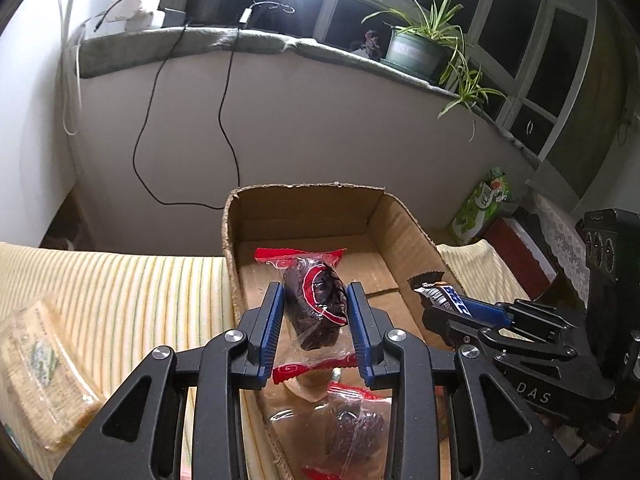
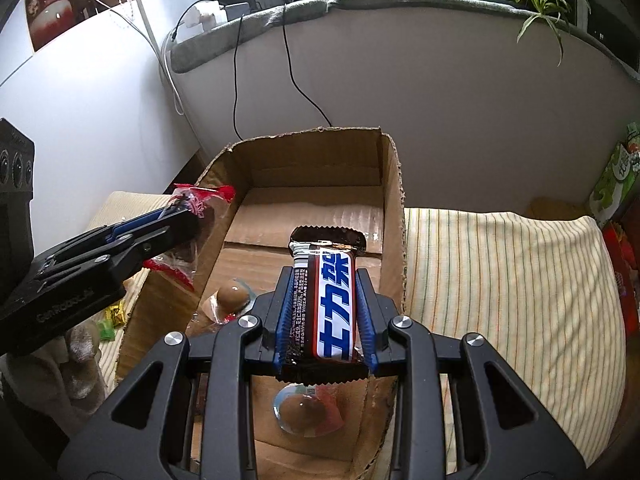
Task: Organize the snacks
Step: 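Carry both held snacks into the cardboard box and open both tools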
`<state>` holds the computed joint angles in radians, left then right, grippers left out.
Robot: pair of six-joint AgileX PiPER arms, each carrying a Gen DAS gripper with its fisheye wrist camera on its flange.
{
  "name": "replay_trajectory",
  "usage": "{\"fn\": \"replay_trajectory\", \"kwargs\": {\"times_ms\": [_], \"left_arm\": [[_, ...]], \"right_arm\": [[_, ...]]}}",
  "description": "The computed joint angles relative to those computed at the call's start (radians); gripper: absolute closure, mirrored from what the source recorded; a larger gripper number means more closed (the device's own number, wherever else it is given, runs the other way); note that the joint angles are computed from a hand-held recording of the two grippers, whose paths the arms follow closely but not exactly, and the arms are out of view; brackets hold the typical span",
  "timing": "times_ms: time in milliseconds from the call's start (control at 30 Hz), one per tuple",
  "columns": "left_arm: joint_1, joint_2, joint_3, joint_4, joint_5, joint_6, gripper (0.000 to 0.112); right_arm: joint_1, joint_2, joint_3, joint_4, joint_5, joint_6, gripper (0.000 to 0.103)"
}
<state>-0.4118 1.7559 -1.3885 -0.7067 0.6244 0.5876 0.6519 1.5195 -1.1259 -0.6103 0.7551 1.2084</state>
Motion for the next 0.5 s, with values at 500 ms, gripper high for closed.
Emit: {"fn": "replay_trajectory", "kwargs": {"times_ms": [500], "left_arm": [[-0.001,0.003,-0.015,0.014,0.005,-0.017,0.076]], "right_arm": [[0.015,-0.001,-0.007,-0.034,0.021,0.017,0.049]]}}
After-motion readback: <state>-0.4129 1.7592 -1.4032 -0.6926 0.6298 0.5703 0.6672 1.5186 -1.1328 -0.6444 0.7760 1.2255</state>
